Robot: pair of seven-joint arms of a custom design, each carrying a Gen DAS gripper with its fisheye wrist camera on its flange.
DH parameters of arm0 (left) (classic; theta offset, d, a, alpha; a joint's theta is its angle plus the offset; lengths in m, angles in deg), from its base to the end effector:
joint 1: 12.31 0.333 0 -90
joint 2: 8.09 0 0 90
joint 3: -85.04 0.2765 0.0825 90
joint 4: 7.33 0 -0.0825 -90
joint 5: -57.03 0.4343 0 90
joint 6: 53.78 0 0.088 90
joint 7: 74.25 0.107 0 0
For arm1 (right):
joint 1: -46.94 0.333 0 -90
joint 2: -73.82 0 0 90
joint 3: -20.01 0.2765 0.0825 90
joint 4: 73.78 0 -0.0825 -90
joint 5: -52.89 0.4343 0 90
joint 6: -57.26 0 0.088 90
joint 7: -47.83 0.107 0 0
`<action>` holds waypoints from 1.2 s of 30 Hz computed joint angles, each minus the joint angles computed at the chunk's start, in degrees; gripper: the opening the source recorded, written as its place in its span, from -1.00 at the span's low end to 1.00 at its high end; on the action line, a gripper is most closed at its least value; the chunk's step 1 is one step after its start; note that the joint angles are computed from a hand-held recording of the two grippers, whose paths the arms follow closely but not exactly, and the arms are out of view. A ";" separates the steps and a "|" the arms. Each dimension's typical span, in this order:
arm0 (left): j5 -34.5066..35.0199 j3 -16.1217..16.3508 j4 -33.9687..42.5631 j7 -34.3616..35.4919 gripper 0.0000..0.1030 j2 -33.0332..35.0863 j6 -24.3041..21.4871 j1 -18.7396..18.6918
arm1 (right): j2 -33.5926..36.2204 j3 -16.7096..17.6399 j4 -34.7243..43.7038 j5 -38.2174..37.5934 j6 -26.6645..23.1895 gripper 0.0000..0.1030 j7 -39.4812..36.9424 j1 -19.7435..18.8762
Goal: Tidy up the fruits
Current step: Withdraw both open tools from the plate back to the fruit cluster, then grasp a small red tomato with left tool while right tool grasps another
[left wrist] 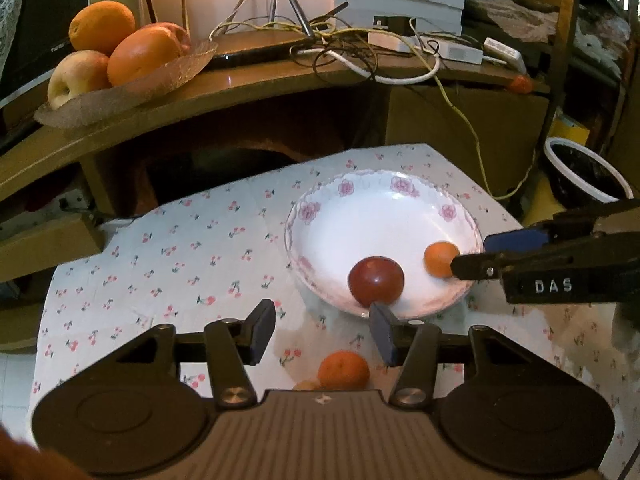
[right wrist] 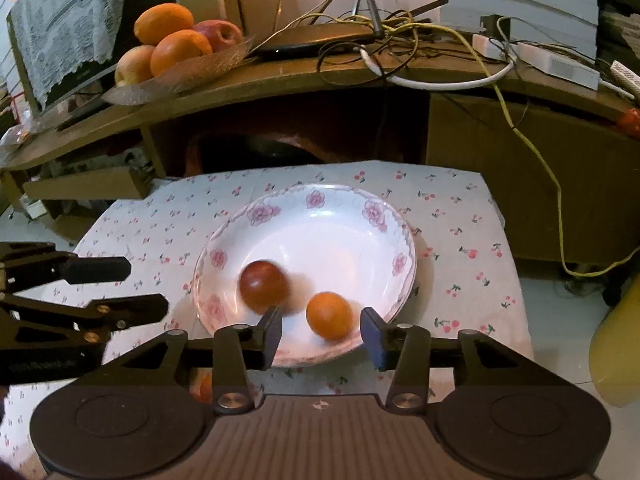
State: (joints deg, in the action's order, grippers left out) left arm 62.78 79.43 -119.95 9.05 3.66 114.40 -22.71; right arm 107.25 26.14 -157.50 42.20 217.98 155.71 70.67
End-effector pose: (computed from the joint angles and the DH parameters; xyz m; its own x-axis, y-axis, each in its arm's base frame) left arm 0.6521 -0.1911 0.3940 -0.2471 -0.9688 0.0181 -0.7013 0.1659 -0.6933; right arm 0.6822 0.3829 0.3784 0.3528 -0.9294 -0.1085 -0.7037 -0.1871 -0.6855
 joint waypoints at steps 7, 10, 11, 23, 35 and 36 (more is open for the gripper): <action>-4.34 -1.95 -4.67 6.38 0.10 -3.83 -0.12 2.14 | -1.50 1.93 -2.03 1.23 0.40 -0.12 -3.03 -1.10; -6.83 -2.64 -7.89 9.86 0.11 -6.31 -0.37 3.06 | -2.96 4.24 -4.39 3.36 0.46 -0.12 -7.01 -2.42; -7.63 -2.80 -8.72 10.89 0.11 -6.95 -0.89 3.30 | -3.42 4.89 -5.18 4.10 0.22 -0.12 -8.48 -2.76; -10.57 -3.46 -11.90 17.44 0.11 -8.18 -3.78 3.82 | -3.62 7.45 -5.78 10.92 -4.51 -0.12 -19.22 -2.77; -14.01 -3.98 -10.13 21.79 0.11 -6.10 -5.79 3.48 | -2.07 7.90 -4.14 15.44 -7.35 -0.12 -24.83 -2.31; -14.02 -3.90 -10.20 21.79 0.11 -6.06 -5.98 3.46 | -1.86 7.86 -3.89 15.51 -7.38 -0.12 -25.07 -2.22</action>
State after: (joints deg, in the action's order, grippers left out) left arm 48.76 75.53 -130.15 30.84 -2.39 108.42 -19.25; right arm 105.39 34.00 -161.39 57.71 210.59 130.64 68.45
